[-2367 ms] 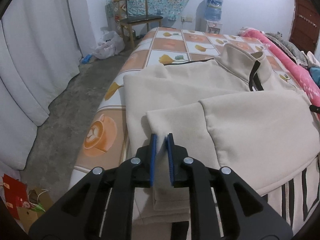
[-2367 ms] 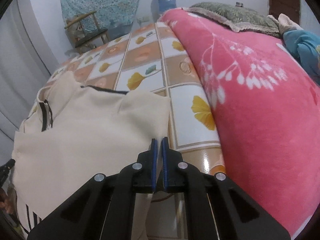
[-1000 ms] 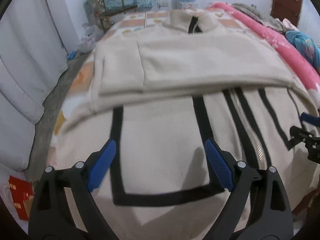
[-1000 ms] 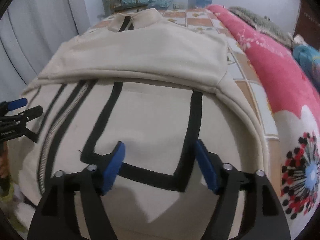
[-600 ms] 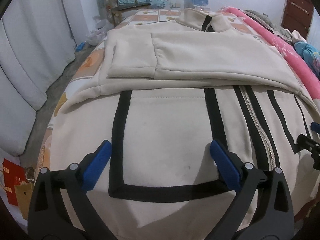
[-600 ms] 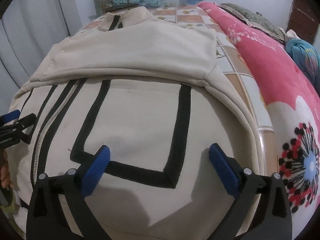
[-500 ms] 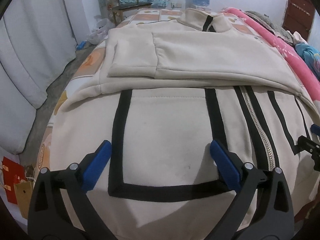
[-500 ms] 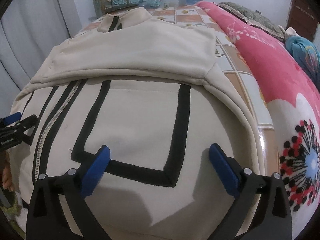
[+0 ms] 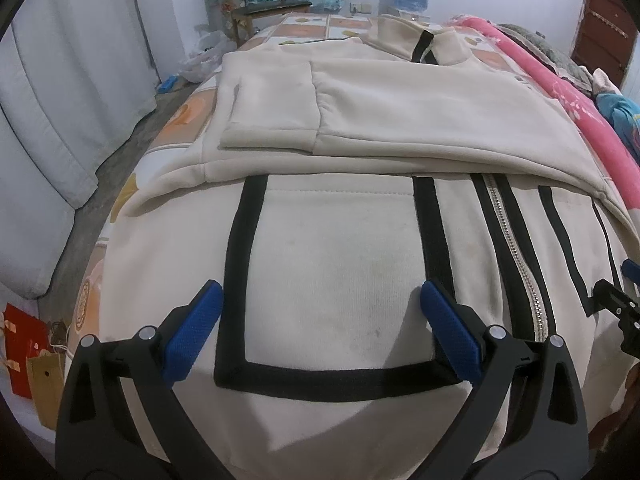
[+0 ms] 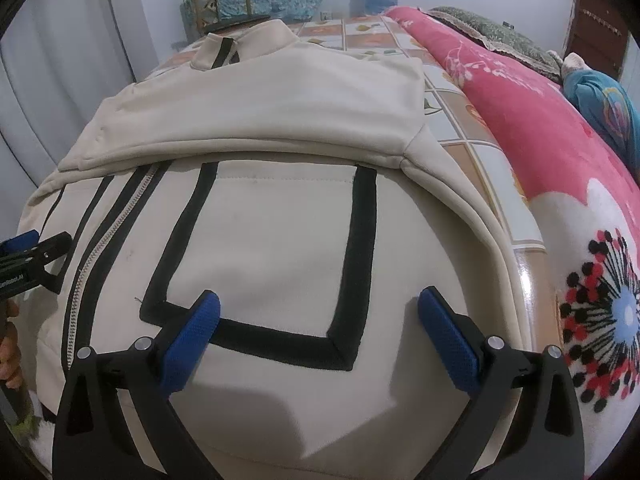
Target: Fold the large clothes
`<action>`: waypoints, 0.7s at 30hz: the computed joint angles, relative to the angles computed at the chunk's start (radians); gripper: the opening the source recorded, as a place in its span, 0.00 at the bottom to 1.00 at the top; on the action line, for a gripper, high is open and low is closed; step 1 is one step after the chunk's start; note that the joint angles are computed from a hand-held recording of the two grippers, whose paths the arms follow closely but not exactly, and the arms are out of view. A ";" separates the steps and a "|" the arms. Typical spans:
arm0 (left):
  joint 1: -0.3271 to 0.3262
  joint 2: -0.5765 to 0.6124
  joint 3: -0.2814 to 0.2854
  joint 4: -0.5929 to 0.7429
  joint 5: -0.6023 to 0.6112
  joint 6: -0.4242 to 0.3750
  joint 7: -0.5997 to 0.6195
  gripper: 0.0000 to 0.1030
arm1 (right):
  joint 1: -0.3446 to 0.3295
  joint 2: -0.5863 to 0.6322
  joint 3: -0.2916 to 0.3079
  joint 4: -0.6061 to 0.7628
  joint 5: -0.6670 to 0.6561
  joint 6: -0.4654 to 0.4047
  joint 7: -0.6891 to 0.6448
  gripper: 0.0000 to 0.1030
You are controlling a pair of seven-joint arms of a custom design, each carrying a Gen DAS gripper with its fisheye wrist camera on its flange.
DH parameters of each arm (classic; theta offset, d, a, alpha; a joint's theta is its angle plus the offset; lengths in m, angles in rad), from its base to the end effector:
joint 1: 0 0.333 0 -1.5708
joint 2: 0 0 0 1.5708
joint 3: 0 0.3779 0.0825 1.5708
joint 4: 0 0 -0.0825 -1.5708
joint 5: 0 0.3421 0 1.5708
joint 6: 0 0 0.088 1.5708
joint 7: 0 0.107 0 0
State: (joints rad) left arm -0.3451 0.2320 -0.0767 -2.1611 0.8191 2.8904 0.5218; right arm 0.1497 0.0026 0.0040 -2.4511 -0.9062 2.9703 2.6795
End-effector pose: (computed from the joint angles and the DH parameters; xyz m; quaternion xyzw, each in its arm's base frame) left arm 0.5084 -0.2721 0.4237 -0.6362 0.7136 -0.2195 0.1946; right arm 0.4597 0.1258 0.4325 -0.6427 0.7078 -0.2154 0.1989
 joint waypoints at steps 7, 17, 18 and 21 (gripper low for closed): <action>-0.007 -0.001 0.010 -0.003 0.031 0.003 -0.034 0.93 | 0.002 0.001 0.000 0.003 -0.014 -0.006 0.013 0.94; -0.003 -0.001 0.009 -0.004 0.072 0.013 -0.070 0.93 | 0.013 -0.026 0.014 -0.016 0.250 0.001 -0.222 0.94; -0.003 -0.002 0.010 -0.005 0.078 0.014 -0.075 0.93 | 0.012 -0.034 0.018 -0.020 0.256 0.008 -0.229 0.94; -0.001 -0.002 0.008 -0.004 0.083 0.015 -0.080 0.93 | 0.014 -0.056 0.039 -0.030 0.269 0.019 -0.256 0.94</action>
State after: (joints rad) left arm -0.3465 0.2304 -0.0683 -2.1652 0.9020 2.9050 0.4416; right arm 0.1637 -0.0534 0.0435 -2.4807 -0.6374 2.9894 2.4234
